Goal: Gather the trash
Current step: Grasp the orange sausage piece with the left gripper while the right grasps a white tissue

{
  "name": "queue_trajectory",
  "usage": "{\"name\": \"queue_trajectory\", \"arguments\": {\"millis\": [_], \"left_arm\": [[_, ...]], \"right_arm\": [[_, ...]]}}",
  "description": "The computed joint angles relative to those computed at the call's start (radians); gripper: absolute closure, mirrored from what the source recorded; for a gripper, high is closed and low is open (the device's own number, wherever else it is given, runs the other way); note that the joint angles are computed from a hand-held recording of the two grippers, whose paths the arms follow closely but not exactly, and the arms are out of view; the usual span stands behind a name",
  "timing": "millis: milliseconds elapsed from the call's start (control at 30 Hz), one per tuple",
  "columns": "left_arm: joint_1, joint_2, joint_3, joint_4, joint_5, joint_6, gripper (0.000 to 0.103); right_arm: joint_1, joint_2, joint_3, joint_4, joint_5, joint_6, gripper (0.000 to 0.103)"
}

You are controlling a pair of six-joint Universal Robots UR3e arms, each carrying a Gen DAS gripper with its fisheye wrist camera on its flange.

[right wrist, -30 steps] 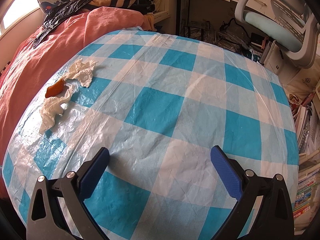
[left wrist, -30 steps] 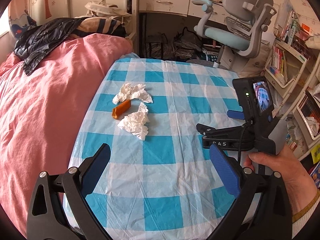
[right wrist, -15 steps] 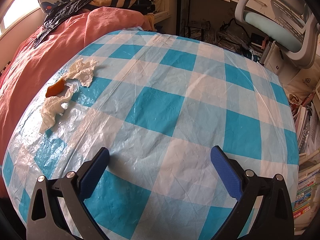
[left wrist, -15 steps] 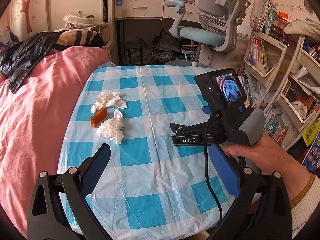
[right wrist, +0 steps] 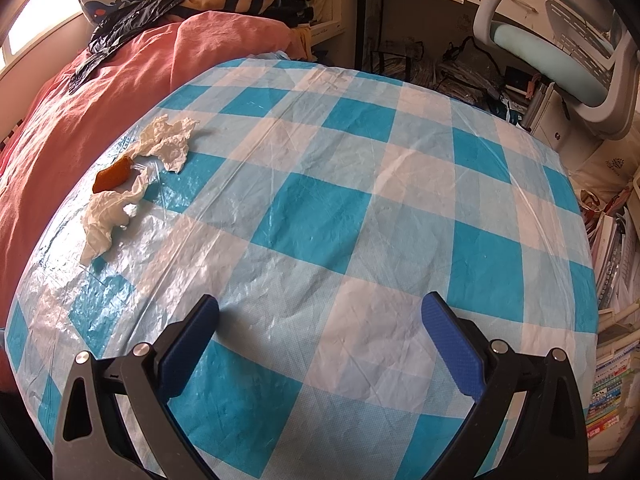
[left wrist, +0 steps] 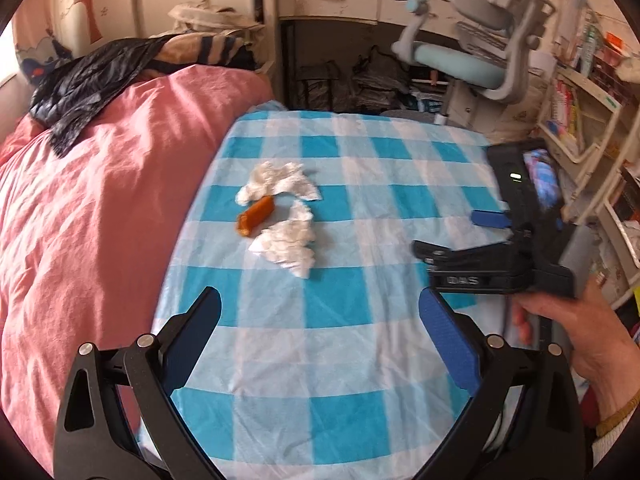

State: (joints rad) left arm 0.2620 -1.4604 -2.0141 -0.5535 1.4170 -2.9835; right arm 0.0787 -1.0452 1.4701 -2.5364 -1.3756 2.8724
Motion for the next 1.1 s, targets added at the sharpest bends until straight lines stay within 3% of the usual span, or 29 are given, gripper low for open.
{"name": "queue_trajectory", "arguments": {"millis": [167, 300, 400, 467, 600, 667, 767, 800, 933, 1100], "left_arm": [[0.149, -0.081, 0.101, -0.016, -0.028, -0.072, 0.007], [0.129, -0.24, 0.257, -0.01, 0.001, -0.02, 0.008], [0.094, -0.374, 0.389, -0.049, 0.02, 0.031, 0.017], [0.085, -0.449, 0.47, -0.097, 0.004, 0.045, 0.03], [0.06, -0.574, 0.593, -0.144, 0.0, 0.075, 0.038], [0.056, -0.627, 0.649, -0.172, -0.006, 0.077, 0.046], [0.063, -0.68, 0.707, -0.234, -0.033, 0.08, 0.062], [0.065, -0.681, 0.698, -0.219, -0.037, 0.082, 0.062], [0.072, -0.69, 0.708, -0.226, -0.058, 0.083, 0.084], [0.067, -0.685, 0.703, -0.221, -0.064, 0.092, 0.085]], "right_arm": [[-0.009, -0.027, 0.007, -0.012, 0.104, 0.007, 0.006], [0.029, -0.03, -0.001, -0.052, 0.176, -0.001, 0.007], [0.073, -0.004, -0.037, -0.043, 0.204, -0.016, 0.014], [0.104, 0.026, -0.078, -0.021, 0.214, -0.029, 0.021], [0.141, 0.078, -0.135, -0.009, 0.232, -0.026, 0.025], [0.153, 0.101, -0.164, -0.008, 0.234, -0.021, 0.026], [0.17, 0.132, -0.206, 0.004, 0.233, -0.01, 0.027], [0.177, 0.149, -0.229, 0.012, 0.226, -0.004, 0.028], [0.189, 0.191, -0.29, 0.036, 0.22, 0.033, 0.036], [0.197, 0.219, -0.34, 0.079, 0.233, 0.051, 0.061]]}}
